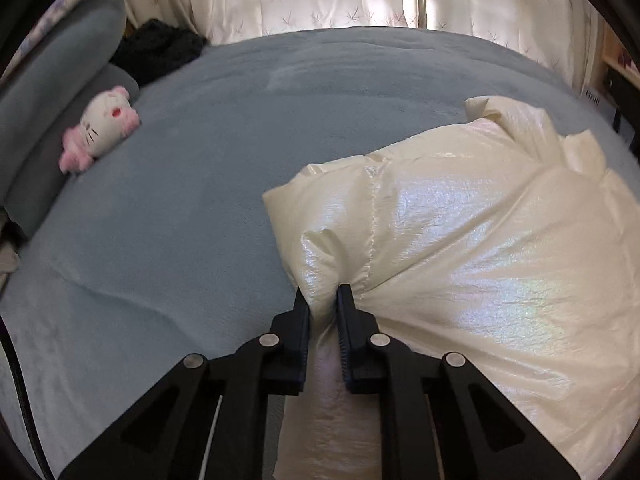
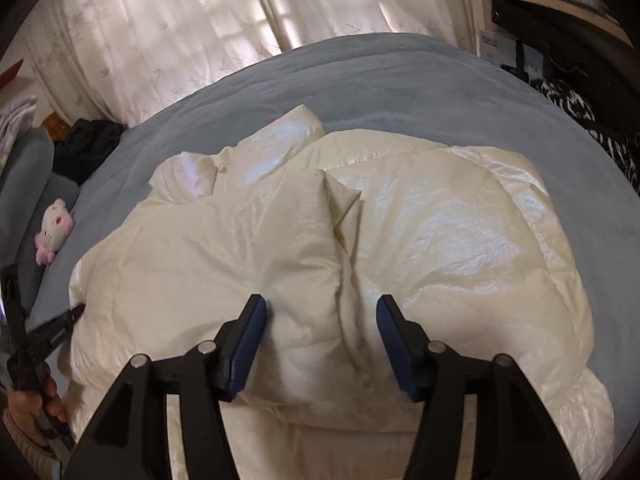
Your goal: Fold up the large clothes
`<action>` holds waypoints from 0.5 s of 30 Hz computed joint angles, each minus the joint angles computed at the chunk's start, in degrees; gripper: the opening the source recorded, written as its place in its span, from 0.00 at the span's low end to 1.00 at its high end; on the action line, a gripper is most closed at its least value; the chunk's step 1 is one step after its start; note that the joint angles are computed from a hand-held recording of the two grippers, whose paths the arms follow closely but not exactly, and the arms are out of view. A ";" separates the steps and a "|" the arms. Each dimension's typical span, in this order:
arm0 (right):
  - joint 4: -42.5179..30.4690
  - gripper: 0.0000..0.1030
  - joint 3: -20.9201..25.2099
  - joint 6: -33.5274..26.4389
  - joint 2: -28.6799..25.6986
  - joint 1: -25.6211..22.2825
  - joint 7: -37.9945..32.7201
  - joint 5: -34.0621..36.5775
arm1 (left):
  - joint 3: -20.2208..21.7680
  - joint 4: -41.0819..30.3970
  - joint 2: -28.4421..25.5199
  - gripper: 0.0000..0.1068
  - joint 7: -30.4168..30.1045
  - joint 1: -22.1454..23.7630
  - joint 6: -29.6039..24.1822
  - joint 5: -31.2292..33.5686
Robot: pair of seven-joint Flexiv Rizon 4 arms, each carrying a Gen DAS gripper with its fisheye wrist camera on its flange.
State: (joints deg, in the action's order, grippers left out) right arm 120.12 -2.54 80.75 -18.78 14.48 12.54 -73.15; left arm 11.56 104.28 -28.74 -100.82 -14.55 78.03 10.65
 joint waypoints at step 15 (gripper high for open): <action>-1.56 0.57 1.57 -4.41 4.66 1.21 1.14 -9.35 | -8.26 8.97 9.67 0.67 7.80 5.15 9.64 -6.74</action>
